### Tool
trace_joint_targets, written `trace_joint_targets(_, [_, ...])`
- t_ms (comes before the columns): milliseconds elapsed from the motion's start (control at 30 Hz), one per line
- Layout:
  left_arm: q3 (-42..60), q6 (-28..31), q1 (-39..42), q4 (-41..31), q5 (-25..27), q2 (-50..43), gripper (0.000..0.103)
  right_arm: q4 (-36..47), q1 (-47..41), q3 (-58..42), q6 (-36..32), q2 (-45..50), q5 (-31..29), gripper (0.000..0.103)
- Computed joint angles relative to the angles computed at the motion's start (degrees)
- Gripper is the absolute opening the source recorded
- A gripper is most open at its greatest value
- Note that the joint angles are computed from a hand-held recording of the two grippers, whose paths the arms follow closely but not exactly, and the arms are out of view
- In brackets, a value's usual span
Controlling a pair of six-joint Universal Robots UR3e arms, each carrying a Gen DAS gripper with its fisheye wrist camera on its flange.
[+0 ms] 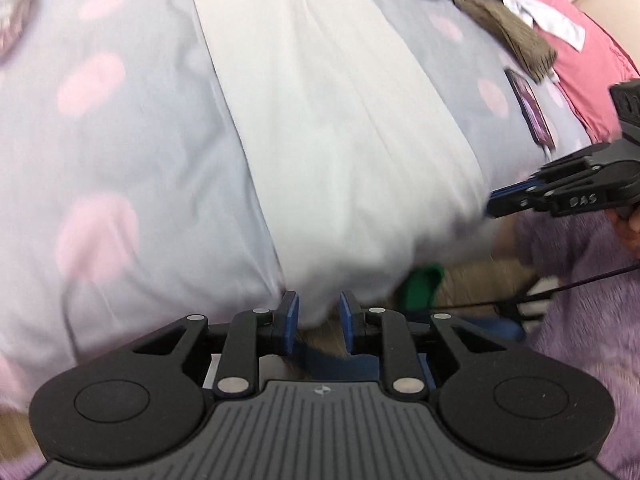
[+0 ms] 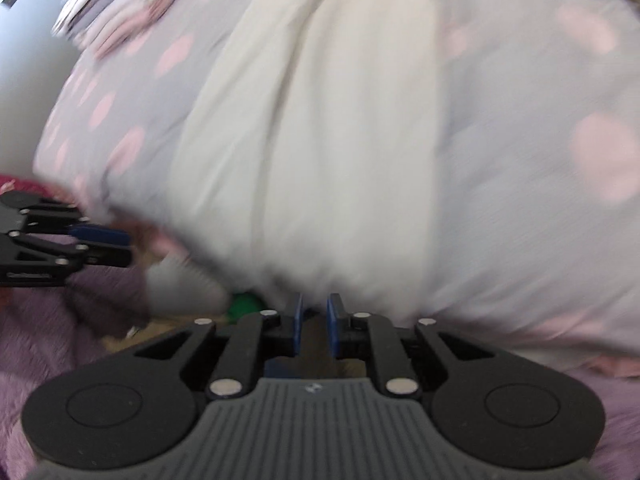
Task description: Fold clothes
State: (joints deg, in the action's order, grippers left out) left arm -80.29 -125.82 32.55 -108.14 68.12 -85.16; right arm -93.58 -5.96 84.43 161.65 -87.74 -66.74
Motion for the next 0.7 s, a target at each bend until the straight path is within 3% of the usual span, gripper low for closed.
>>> trace_joint_targets(67, [0.86, -1.91, -1.19, 3.36, -0.30, -1.92, 0.024, -1.87, -1.90, -0.30, 0.98, 0.41, -0.57, 0.022])
trace_joint_targets(100, [0.05, -2.68, -1.88, 5.80, -0.15, -3.22, 0.027, -2.94, -2.89, -0.22, 1.33, 0.60, -0.71, 0.036])
trace_joint_targets(133, [0.42, -2.30, -2.33, 6.20, 0.02, -4.54, 0.029, -3.76, -3.91, 0.19, 0.95, 0.63, -0.37, 0.039])
trace_joint_targets(300, [2.47, 2.68, -4.18, 4.06, 3.93, -9.35, 0.031, 3.13, -7.36, -0.85, -6.26, 2.09, 2.58, 0.038])
trace_joint_targets(467, [3.72, 3.75, -6.38, 0.44, 8.90, -11.97, 0.031, 5.67, -5.14, -0.99, -10.70, 3.84, -1.06, 0.038])
trace_joint_targets(700, [-5.63, 4.16, -7.45, 9.45, 8.60, -8.35, 0.031, 2.56, -3.20, 1.73, -15.93, 5.85, -3.36, 0.038])
